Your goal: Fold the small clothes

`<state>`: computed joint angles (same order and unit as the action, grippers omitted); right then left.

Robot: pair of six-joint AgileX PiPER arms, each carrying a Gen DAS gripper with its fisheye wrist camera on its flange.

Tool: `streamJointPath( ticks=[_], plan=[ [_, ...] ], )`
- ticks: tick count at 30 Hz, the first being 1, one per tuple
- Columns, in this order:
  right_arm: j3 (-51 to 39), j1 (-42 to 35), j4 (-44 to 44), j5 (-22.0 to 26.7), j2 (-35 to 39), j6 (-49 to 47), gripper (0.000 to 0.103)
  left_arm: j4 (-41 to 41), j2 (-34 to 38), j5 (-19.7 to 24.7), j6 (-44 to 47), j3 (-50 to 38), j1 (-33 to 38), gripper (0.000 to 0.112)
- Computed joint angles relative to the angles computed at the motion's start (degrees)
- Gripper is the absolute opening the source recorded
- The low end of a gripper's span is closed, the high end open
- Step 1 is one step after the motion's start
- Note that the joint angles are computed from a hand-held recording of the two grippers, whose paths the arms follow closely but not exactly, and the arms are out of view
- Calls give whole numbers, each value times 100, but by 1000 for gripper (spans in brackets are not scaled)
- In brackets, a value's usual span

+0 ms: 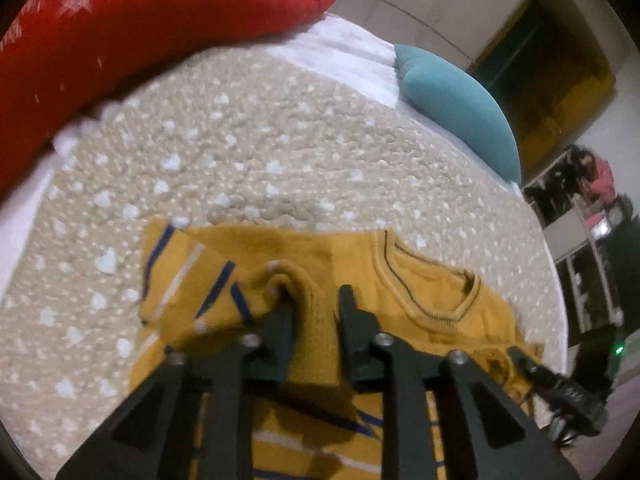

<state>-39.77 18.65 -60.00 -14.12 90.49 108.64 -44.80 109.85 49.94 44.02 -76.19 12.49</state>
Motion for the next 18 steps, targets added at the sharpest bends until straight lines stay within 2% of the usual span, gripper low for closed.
streamJointPath(
  ticks=[2, 6, 10, 11, 13, 15, 18],
  plan=[
    [-4, -97, 254, -168, 163, -284, 12, -121, 282, 214, -98, -219, 65, 35],
    [75, -400, 439, -743, 349, -437, 12, -516, 762, 800, -230, -636, 351, 37],
    [275, -938, 426, -1799, 512, -183, 16, -1094, 1167, 1606, -538, -1098, 779, 47],
    [358, -1102, 526, -2198, 598, -177, 22, -1199, 1194, 1683, -603, -1157, 878, 54],
    [528, -1391, 776, -3020, 791, -177, 33, -1338, 1173, 1712, -696, -1211, 1056, 60],
    [685, -1590, 1054, -3597, 878, -171, 53, -1274, 1141, 1717, -806, -1319, 1173, 62],
    [775, -1751, 1276, -4009, 893, -29, 70, -1006, 979, 1601, -801, -1317, 1340, 68]
  ],
)
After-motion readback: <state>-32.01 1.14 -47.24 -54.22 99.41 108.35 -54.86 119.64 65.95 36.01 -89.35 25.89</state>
